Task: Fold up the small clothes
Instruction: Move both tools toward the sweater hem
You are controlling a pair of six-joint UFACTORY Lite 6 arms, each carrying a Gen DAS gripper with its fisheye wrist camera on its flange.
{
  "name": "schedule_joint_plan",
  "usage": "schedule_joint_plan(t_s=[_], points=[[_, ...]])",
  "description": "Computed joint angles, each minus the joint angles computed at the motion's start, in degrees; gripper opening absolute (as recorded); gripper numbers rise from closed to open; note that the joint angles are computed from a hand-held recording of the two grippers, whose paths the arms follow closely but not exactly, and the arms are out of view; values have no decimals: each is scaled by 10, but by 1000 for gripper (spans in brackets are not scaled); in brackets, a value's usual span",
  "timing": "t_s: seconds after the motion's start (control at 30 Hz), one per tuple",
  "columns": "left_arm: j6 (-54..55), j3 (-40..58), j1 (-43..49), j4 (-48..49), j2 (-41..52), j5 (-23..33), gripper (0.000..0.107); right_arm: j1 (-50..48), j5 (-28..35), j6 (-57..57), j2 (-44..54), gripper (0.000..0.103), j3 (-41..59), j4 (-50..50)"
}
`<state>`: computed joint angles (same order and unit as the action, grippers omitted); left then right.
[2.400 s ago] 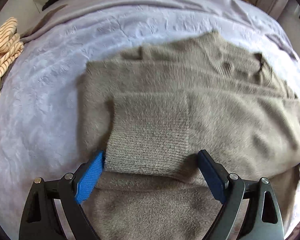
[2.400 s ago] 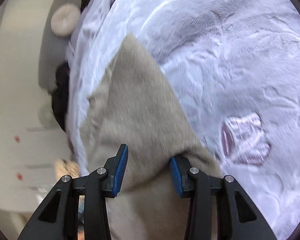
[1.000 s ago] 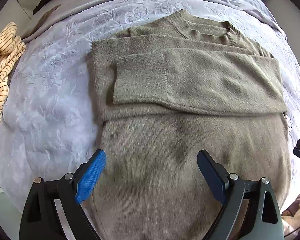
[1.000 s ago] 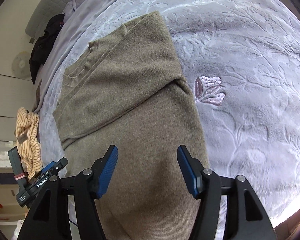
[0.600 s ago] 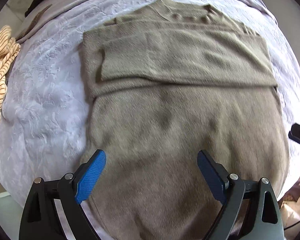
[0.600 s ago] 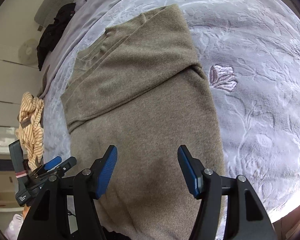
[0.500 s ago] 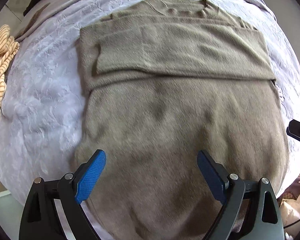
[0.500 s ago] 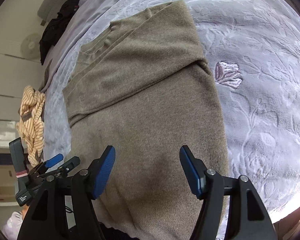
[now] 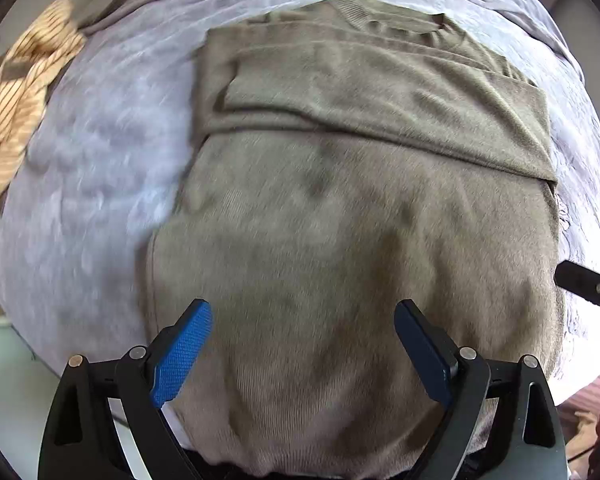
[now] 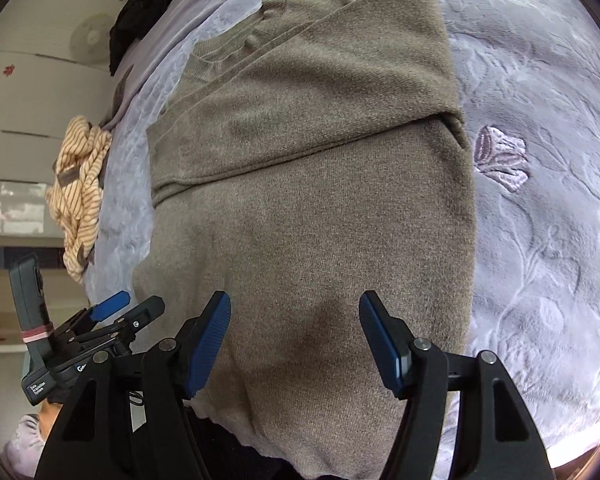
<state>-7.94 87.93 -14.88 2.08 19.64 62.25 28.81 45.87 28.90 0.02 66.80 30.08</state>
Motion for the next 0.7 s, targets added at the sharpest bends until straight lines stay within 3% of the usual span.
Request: schedule_joint_plan(t_s=[0.33, 0.7], points=[[17, -59, 30, -6, -63, -5, 93, -1, 1, -13, -15, 70, -11, 9], [202, -229, 165, -88, -178, -52, 93, 152, -48, 235, -59, 70, -39, -128]])
